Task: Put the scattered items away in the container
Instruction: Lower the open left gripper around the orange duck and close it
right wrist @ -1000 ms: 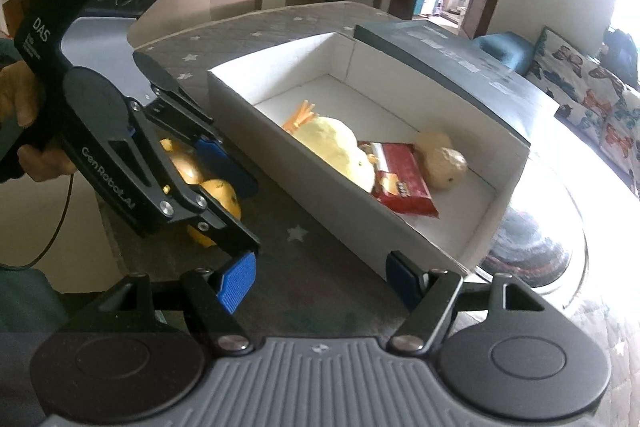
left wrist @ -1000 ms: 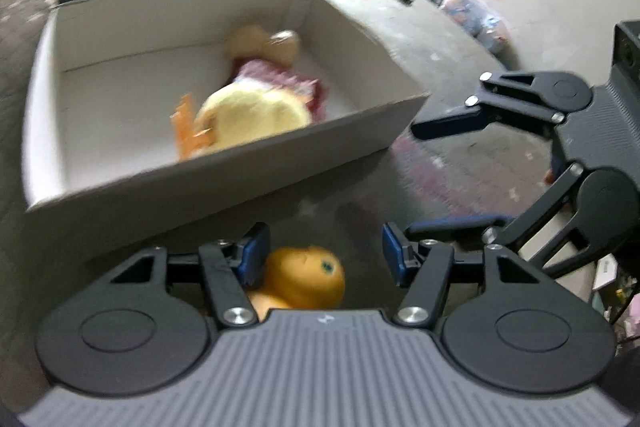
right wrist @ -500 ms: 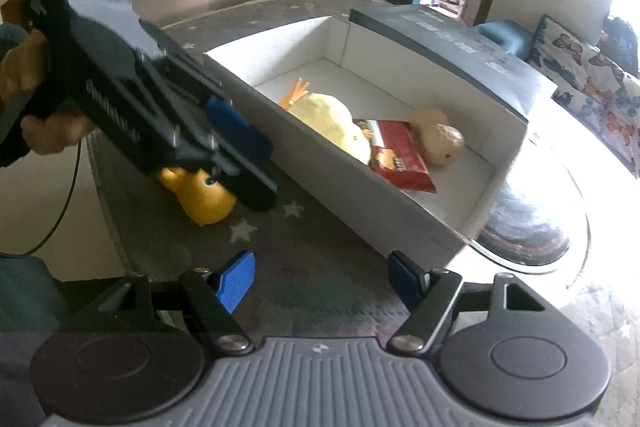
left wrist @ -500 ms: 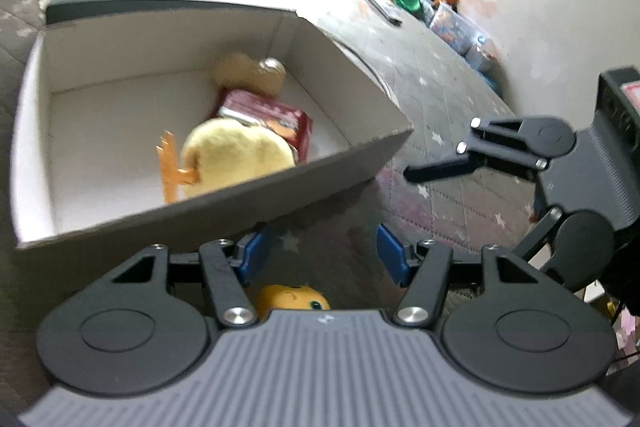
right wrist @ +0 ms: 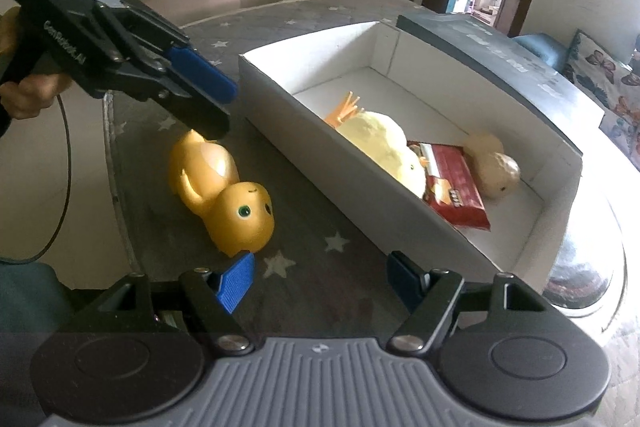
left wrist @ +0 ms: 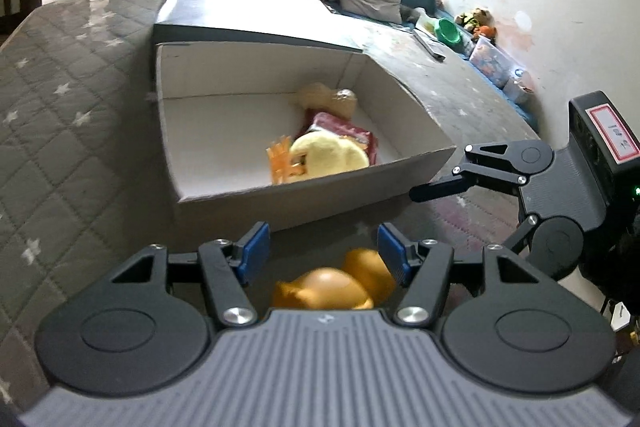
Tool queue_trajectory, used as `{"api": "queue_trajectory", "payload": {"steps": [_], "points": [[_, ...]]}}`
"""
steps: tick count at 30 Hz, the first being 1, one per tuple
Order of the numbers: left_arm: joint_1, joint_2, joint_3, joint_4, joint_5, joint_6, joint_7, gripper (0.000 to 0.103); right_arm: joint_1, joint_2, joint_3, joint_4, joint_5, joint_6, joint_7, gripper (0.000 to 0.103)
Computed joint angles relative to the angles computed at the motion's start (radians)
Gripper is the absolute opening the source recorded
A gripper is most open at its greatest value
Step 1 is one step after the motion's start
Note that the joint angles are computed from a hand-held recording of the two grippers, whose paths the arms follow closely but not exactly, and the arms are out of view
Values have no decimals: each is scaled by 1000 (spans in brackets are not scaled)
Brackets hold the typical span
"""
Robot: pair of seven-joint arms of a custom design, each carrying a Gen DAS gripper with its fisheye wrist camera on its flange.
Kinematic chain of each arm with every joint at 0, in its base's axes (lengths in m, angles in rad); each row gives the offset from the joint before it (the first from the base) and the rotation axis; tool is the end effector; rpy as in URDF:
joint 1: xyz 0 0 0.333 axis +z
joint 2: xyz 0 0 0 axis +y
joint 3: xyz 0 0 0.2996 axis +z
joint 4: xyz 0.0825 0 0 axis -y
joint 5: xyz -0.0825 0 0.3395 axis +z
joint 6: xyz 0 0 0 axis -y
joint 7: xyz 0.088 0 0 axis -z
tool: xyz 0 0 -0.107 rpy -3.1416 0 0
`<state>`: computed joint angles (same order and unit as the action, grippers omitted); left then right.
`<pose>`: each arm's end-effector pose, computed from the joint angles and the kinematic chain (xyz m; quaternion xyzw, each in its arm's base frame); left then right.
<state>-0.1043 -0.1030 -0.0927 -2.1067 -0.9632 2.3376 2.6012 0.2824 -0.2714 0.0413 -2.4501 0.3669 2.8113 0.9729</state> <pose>0.5024 -0.1151 0.5056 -0.4069 0.8182 -0.4062 0.0022 0.4388 0.1299 0.4807 -0.8400 0.4353 -0.1813 0.2684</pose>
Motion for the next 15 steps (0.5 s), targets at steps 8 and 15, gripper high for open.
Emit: {"api": "queue_trajectory", "payload": {"steps": [8, 15], "points": [[14, -22, 17, -37, 41, -43, -21, 61, 40, 0, -16, 12, 59, -31, -92, 75], [19, -10, 19, -38, 48, -72, -53, 61, 62, 39, -6, 44, 109, -32, -145, 71]]}}
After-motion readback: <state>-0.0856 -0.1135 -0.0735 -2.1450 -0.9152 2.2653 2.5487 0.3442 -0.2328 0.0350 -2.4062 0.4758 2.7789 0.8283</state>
